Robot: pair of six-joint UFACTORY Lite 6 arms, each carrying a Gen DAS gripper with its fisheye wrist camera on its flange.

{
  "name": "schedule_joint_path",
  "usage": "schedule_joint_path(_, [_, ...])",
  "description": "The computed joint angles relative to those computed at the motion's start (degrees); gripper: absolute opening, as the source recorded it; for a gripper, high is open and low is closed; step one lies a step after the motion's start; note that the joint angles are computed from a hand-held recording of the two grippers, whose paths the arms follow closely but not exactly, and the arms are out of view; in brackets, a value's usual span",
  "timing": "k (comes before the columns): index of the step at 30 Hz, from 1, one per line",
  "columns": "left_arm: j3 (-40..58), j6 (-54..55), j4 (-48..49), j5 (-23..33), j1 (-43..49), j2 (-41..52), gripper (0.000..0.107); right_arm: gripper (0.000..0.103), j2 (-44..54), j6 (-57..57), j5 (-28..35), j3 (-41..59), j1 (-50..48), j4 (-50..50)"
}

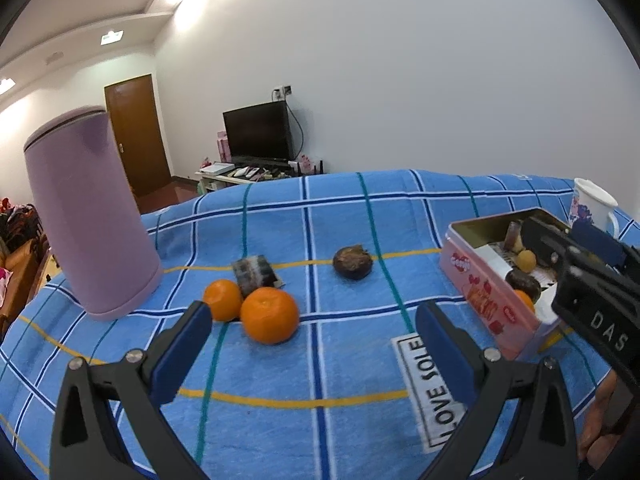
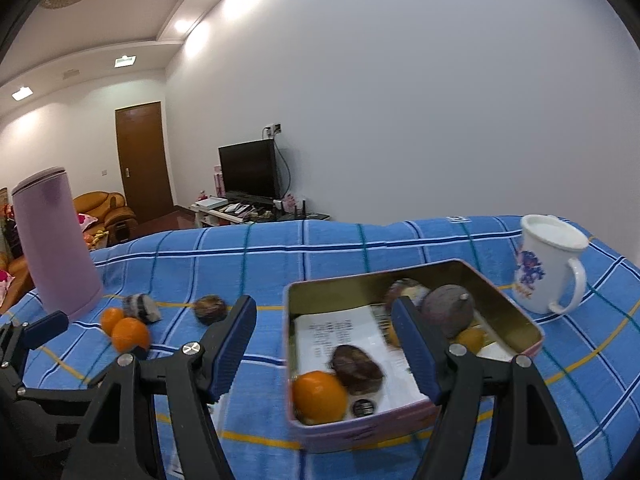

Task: Organize fruits
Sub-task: 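Withdraw both open tools from the tin toward the two oranges, then grasp an orange with the right tool while the left tool grasps the other orange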

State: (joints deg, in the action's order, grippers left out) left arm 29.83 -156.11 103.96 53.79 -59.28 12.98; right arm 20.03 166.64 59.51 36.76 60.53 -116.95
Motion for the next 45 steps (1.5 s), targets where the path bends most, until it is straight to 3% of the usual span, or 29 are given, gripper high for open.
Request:
schedule_joint_path(15, [-10.0,-2.5,6.4,-2.6,9.0,-8.3,0.103,0.072,9.1,-3.0,-3.5,13.3,4.1,1.9])
schedule_joint_path(27, [-15.1,-2.7,17.4,-5.9,29.4,-11.6,0.103,0.071,13.7,-5.8,-8.9,21.2,3.9,0.5])
schedule_joint_path(31, [-13.9,-2.4,19.6,-7.3,35.9,-10.1,0.103,0.071,16.3,-7.3,-14.6,26.0,2.2,-1.7])
schedule_joint_path(37, [-13.3,-7.4,30.0,-13.4,46.3,-9.1,0.103,0.071,24.0,-12.8,-29.8,39.0,-1.6,-3.1])
schedule_joint_path(41, [-13.2,-14.8,41.1,-17.8,53.3,-8.5,0.103,0.071,31.0,-27.4,-36.8,50.4,-2.2,6.8])
schedule_joint_path(45, [-13.6,-14.9,41.6,-17.9,54.7,-8.4,0.103,0.071,36.9,-42.0,-41.0,60.5,-3.0,19.1])
